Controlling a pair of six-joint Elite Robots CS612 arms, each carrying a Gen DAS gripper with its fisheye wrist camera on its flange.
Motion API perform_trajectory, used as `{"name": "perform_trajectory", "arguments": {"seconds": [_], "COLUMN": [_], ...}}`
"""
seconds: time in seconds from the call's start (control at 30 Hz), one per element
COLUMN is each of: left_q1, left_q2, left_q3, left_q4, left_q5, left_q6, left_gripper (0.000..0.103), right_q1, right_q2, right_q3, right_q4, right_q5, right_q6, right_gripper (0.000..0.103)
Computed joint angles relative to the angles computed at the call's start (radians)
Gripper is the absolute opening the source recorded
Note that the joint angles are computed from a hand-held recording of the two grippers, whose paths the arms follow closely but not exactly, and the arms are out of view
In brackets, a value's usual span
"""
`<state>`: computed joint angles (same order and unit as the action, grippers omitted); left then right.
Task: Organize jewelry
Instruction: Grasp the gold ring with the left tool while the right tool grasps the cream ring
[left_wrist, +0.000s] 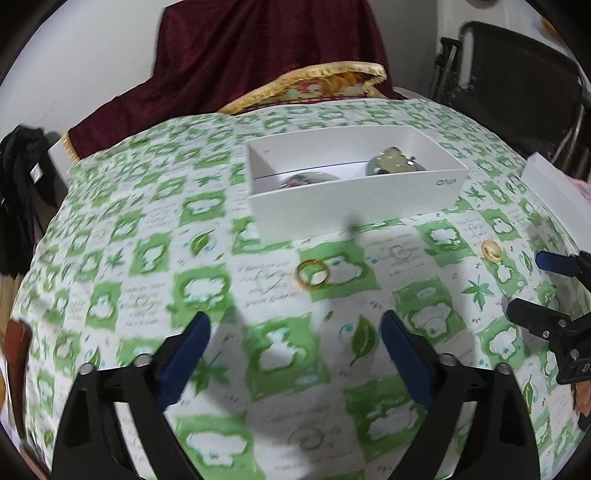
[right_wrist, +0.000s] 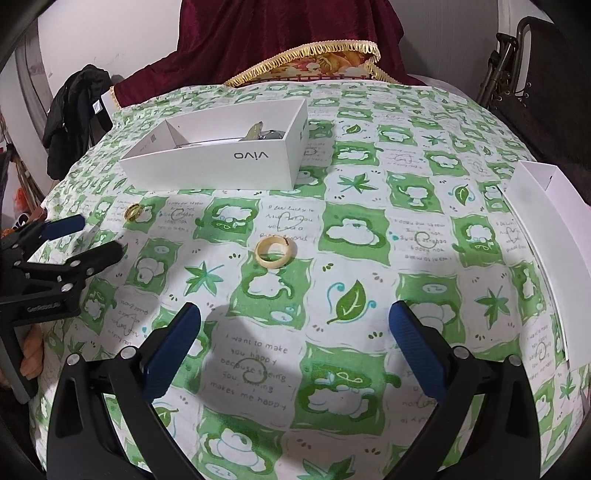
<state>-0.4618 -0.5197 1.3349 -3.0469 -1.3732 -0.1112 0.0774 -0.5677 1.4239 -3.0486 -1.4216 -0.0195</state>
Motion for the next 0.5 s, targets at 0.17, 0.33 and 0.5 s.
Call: {"name": "perform_trajectory", "arguments": {"seconds": [0.17, 0.33, 0.5], "left_q1": [0.013, 0.019, 0.018], "left_q2": [0.023, 0.036, 0.033], "left_q3": [-0.055, -0.079, -0.066], "left_q4": [0.038, 0.034, 0.002], "left_q5": [-0.072, -0.081, -0.071], "left_q6": [-0.003, 0.012, 0.002], "left_gripper": [0.058, 0.031, 0.02], "right_q1": [-0.001, 0.0, 0.001], "right_q2": [0.0, 0.0, 0.0], "right_q3": [0.002, 0.0, 0.0], "right_q4": [-0.005, -0.001, -0.002], "right_q5": [0.008, -0.003, -0.004], "right_q6": [0.004, -0.003, -0.006], "right_gripper": [0.099, 0.099, 0.099]}}
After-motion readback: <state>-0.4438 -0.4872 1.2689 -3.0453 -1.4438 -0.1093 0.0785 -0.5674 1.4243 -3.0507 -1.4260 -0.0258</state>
